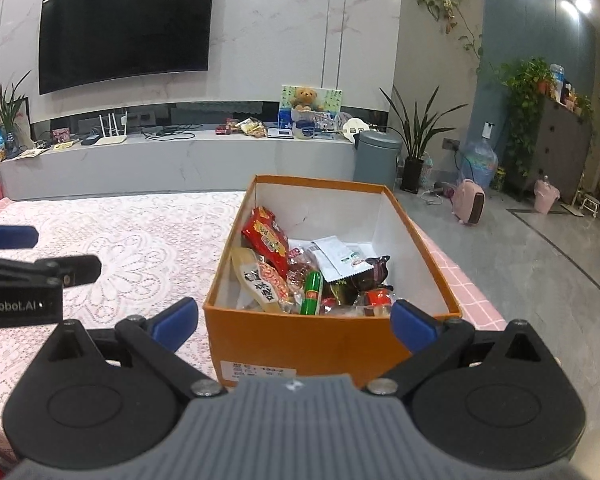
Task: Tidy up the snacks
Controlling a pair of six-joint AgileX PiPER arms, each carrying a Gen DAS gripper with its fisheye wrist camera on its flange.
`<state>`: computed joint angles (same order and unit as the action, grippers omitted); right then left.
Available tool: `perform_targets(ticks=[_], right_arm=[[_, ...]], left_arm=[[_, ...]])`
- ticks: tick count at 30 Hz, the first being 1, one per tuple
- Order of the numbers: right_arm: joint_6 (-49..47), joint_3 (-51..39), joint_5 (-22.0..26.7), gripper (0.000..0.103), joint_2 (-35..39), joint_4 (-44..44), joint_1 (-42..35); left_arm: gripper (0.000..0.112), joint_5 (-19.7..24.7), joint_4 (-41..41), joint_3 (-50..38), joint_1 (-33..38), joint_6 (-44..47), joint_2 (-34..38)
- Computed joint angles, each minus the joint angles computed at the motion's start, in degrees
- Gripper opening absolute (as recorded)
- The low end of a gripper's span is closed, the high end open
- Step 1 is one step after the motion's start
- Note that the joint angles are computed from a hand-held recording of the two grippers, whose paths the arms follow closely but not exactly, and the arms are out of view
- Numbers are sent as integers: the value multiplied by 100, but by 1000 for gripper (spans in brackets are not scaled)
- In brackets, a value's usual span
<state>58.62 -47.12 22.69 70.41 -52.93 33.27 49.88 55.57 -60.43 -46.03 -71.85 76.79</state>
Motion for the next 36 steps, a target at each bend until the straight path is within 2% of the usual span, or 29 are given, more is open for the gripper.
perform_targets(ticks=[8,16,36], right_arm=[[519,85,93,100,66,-676,111],[95,-58,170,100,126,-216,90],[44,-86,256,100,146,-239,186]], left_arm=[[97,-85,-267,-8,100,216,64],[96,-84,-408,-3,214,359,20],[96,32,-414,-4,215,503,-57]])
